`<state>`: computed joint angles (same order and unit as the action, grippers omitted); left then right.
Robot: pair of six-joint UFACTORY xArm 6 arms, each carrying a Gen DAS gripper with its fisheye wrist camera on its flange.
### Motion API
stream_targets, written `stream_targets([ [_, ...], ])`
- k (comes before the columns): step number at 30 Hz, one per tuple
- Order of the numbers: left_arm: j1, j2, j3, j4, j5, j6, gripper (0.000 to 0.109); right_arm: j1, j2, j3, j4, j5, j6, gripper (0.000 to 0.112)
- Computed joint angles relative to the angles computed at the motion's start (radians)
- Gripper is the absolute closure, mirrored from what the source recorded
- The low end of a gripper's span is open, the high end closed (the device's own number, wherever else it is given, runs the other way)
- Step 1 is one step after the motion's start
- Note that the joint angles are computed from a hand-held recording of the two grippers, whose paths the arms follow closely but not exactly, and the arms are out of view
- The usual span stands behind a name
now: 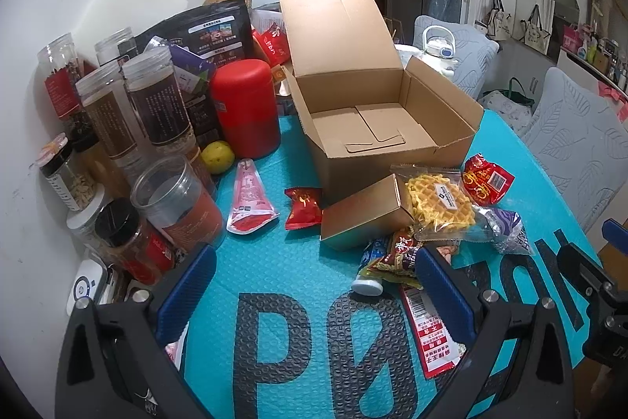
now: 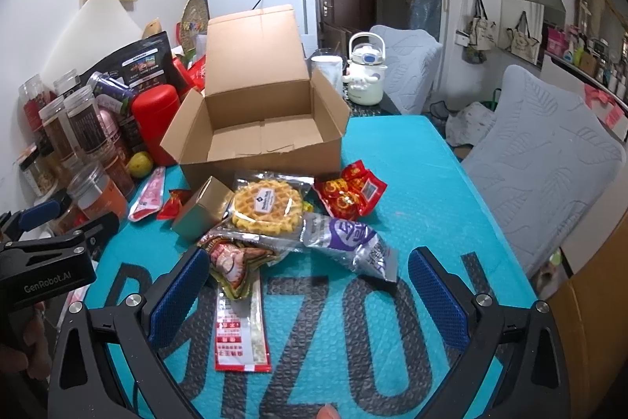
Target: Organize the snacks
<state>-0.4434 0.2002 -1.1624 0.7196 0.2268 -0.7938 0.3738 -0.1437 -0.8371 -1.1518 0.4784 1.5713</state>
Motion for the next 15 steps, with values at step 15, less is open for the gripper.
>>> stream_targets([
  [15,0.001,0.005,0.028,-0.134,-0.079,0.132,0.006,0.005,-0.005,0.003,-0.027,0.014,0.049,0.009],
])
